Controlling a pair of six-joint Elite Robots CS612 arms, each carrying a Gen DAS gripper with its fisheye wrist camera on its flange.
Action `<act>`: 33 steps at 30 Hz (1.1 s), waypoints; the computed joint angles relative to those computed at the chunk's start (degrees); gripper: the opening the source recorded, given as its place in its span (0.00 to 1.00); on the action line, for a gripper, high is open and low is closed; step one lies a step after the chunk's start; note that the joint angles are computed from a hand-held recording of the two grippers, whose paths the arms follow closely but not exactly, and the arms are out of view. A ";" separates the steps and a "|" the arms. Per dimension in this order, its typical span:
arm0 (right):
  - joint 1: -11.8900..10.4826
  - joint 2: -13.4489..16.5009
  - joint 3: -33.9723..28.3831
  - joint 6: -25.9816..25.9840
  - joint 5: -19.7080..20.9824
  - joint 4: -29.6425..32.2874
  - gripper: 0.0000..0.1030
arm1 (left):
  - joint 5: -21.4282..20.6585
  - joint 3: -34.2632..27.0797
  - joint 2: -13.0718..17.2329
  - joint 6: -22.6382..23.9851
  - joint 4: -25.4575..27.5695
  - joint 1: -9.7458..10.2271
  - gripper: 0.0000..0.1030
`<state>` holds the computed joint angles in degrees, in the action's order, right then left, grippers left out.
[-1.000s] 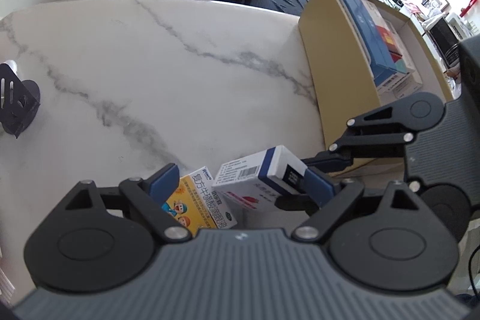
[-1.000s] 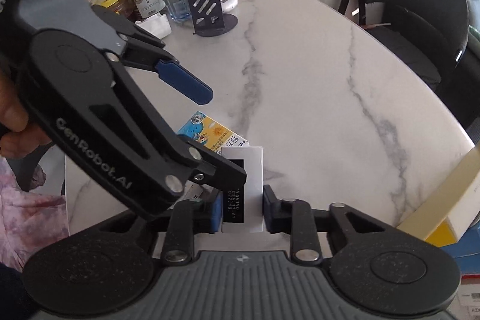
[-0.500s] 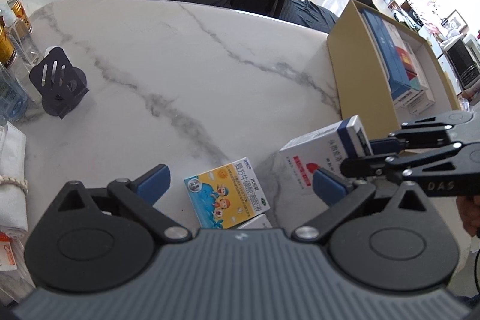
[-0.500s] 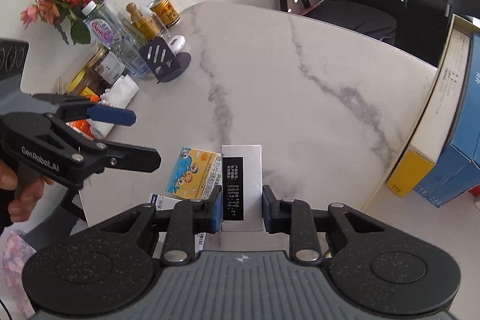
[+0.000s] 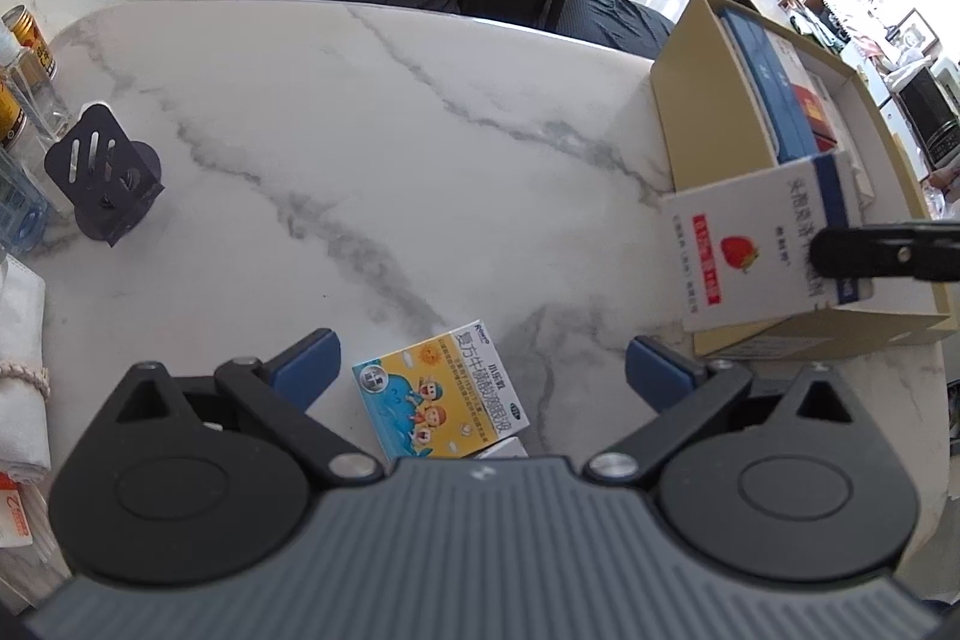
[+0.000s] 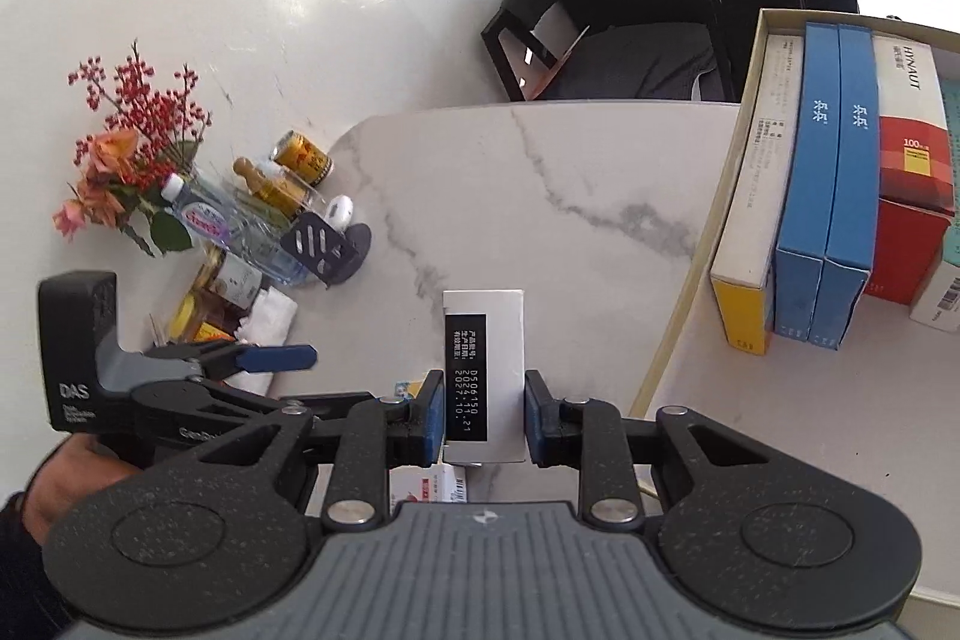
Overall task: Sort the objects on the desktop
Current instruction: 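Carry the strawberry box over the cardboard box with the right gripper, then lower the strawberry box into the cardboard box and open the right gripper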
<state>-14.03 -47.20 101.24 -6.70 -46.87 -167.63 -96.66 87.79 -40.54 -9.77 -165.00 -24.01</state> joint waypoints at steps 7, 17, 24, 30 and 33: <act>-2.11 -1.33 1.56 6.55 -1.06 -6.94 0.28 | -0.24 -0.58 0.26 1.25 0.73 -0.41 1.00; -4.97 -1.53 3.37 13.71 -7.26 -9.89 0.28 | -0.10 -0.50 0.30 0.97 1.38 -0.54 1.00; -4.62 -1.13 3.14 13.96 -9.39 -8.37 0.28 | -0.17 -0.41 0.28 0.87 1.83 -0.53 1.00; -3.13 -0.59 1.63 11.76 -12.58 -3.14 0.28 | 0.12 -0.32 0.36 1.02 2.58 -0.54 1.00; -1.97 0.07 0.26 11.23 -14.76 -0.41 0.28 | -0.01 -0.24 0.37 0.67 2.76 -0.45 1.00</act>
<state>-16.00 -47.13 101.51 4.52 -61.62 -168.03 -96.67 87.55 -40.18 -9.11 -162.24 -24.46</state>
